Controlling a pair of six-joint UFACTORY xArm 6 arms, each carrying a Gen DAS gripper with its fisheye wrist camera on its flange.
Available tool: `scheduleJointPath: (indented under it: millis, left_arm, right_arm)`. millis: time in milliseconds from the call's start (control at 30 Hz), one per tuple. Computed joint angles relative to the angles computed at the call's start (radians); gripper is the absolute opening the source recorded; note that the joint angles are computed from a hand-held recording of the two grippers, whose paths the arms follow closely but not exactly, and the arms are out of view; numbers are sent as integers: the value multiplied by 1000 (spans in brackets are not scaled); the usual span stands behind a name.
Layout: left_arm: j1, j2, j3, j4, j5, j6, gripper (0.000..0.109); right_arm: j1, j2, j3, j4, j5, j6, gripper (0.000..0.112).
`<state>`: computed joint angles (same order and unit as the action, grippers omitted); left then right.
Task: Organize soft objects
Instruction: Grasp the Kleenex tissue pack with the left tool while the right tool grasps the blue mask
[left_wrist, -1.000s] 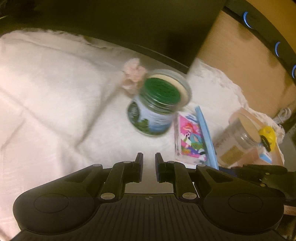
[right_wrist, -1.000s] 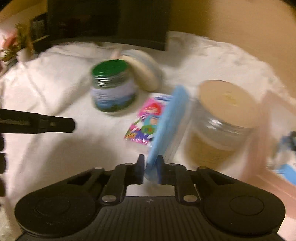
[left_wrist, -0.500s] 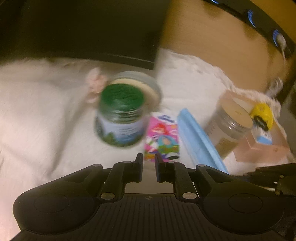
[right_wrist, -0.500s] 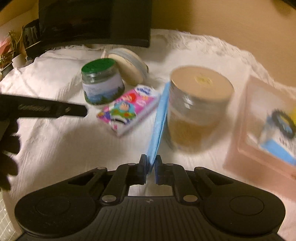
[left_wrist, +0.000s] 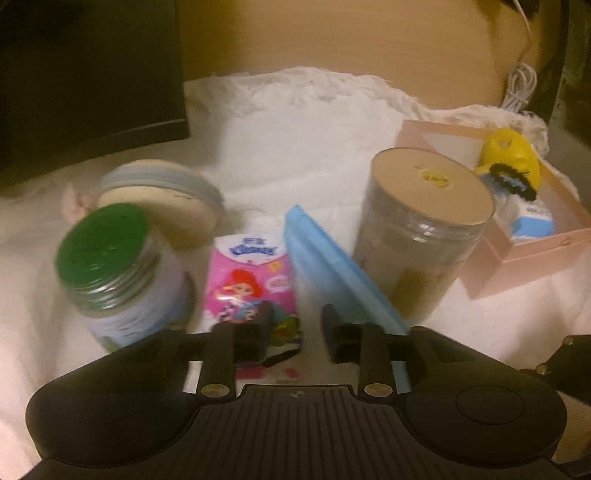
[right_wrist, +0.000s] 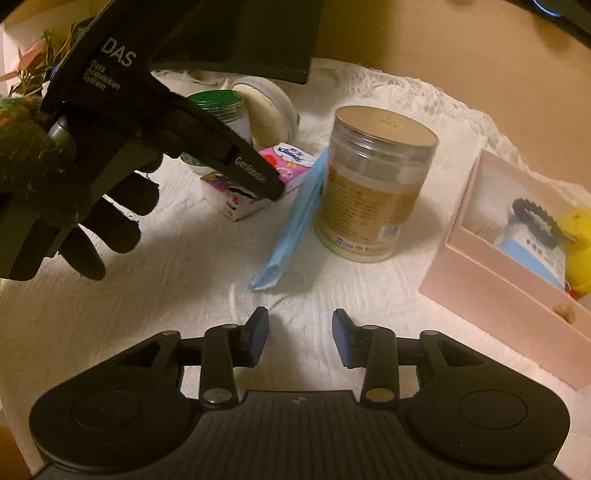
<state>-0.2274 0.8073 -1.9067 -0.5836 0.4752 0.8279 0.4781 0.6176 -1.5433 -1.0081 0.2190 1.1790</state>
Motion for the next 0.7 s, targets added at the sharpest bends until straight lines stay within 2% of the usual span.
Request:
scheduleJointPath:
  millis: [300,400,467,633,700]
  left_arm:
    - [0,7,-19,19,27,-30,45]
    - [15,-1,-31,-35,105,-2,47]
    - [30,-21,-13,-70,142,23,47]
    - [45,-95,88,-126,157,46,47]
    - [45,-133,141,-174,125,79,47]
  right_arm:
    - [-7,-18,28,-42,-18,45,49]
    - [-8,-18,29,-52,-22,56,51]
    - [-8,-18,29,-50,-22,54,51]
    - [-9,-17,30,-44,-29,50,52]
    - [-10,-17,30,-42,-31,45,52]
